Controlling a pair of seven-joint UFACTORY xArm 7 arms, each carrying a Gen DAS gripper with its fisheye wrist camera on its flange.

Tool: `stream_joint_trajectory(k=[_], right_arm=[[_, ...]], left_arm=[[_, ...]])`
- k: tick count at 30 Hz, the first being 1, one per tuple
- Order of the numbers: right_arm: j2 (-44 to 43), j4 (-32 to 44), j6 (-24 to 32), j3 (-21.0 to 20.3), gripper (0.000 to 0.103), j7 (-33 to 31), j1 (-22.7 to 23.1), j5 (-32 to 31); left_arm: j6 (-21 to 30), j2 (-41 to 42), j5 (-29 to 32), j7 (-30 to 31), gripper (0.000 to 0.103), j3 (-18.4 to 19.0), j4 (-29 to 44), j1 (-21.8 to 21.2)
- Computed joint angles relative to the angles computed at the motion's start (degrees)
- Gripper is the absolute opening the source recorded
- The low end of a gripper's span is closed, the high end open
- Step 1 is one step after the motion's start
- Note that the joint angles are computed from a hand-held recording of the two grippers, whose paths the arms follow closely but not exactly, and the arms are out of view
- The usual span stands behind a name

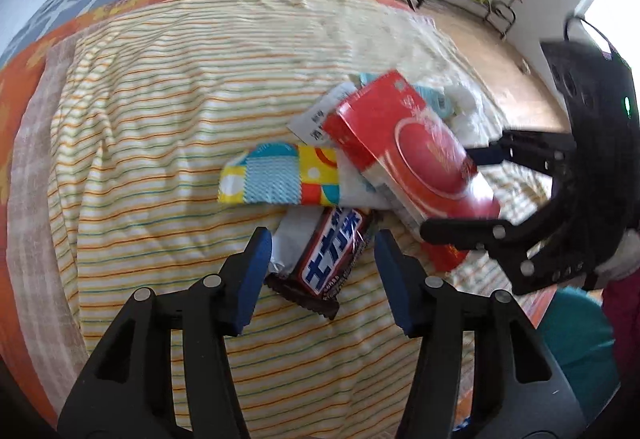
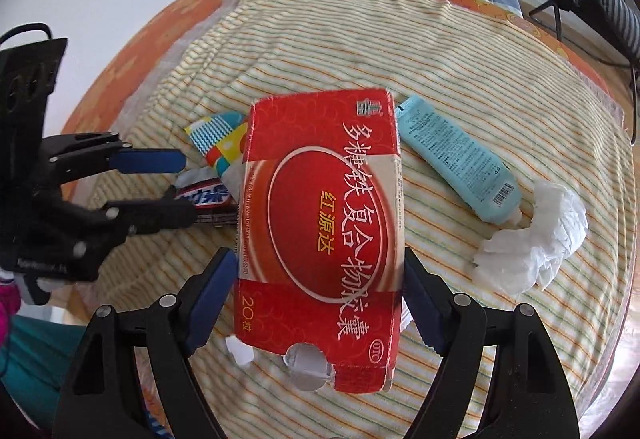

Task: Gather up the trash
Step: 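Grasp the red box with the right gripper while the left gripper grasps the snack bar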

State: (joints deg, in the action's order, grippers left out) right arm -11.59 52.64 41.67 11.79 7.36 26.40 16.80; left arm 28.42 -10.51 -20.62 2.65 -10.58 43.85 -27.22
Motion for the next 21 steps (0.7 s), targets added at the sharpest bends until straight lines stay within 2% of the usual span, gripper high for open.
stream_joint_trajectory(k=[5,7,12,15,18,21], right_arm=[[-0.35,-0.24,0.43,-0.21,0.081,3.54,-1.01,-0.3],[-0.67,-0.43,0.24,-0.25,0.081,5.16,-1.51,-1.14],[-1.19,-0.88,-0.39,-1.23,0.081,4.79,-1.31,1.62],[-0.34,-0.04,0.26,-0.38,0.081,5.79,-1.48,-0.5],[0.74,1.0,0.76,0.5,0.081,7.39,-1.42,-2.91],[1.47,1.69,0.98,1.23,0.083,9.54,-1.4,-5.69]], left_arm=[[0.11,0.96,4.98,-1.75,0.055,-1.35,0.05,0.29],[-0.61,1.43,8.05,-4.21,0.055,-2.12,0.05,0.72],[-1.54,2.64,12.68,-8.56,0.055,-2.8,0.56,1.03],[-1.2,2.96,17.36,-12.09,0.039,-3.4,0.97,1.51],[-1.5,2.26,16.21,-11.7,0.028,-2.55,0.25,1.14],[-1.4,1.24,13.66,-10.33,0.023,-1.61,-0.64,0.82]])
